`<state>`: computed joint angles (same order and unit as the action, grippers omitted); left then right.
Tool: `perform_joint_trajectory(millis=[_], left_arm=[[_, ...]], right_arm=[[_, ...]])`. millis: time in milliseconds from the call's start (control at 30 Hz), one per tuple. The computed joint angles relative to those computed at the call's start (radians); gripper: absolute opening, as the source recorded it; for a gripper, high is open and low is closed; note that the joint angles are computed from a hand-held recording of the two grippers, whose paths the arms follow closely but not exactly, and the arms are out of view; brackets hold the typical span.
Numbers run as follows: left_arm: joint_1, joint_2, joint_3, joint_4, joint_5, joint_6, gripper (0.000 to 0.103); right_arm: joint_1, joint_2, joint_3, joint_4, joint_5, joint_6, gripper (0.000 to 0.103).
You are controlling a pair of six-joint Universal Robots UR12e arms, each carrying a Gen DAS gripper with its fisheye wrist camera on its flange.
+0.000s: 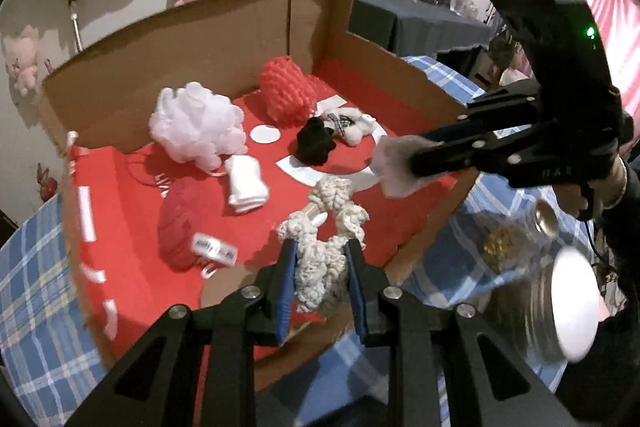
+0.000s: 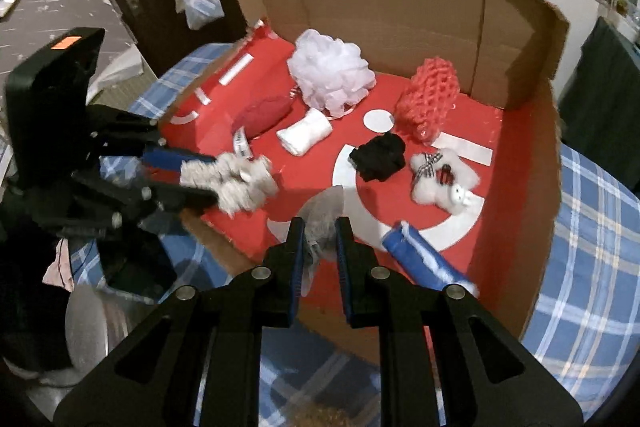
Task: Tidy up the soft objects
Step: 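Lift and carry the beige scrunchie and white tissue cloth into the box with both tools, then open the left tool releasing the beige scrunchie while the right tool releases the tissue cloth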
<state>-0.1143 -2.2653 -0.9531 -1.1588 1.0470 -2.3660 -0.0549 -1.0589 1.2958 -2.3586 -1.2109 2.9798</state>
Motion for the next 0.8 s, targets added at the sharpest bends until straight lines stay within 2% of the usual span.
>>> perform_joint_trajectory(millis=[33, 267, 400, 600, 800], left_arm=[[-0.005, -0.014, 0.027, -0.034, 0.008, 0.002, 0.026], [-0.034, -0.072, 0.114, -0.069, 0.102, -0.026, 0.027], [-0.042, -0.101, 0.161, -0.106, 0.138, -0.033, 0.027], [-0.047, -0.117, 0.185, -0.114, 0.158, -0.037, 0.028], [-0.050, -0.125, 0.195, -0.112, 0.176, -0.042, 0.041]], right_arm=[[0.002, 0.015, -0.029, 0.042, -0.008, 0.004, 0.015], [0.012, 0.080, -0.144, 0.214, -0.049, 0.017, 0.015], [0.014, 0.096, -0.177, 0.260, -0.064, 0.009, 0.015], [0.020, 0.122, -0.229, 0.339, -0.096, -0.001, 0.015], [0.022, 0.132, -0.245, 0.362, -0.095, -0.008, 0.016]])
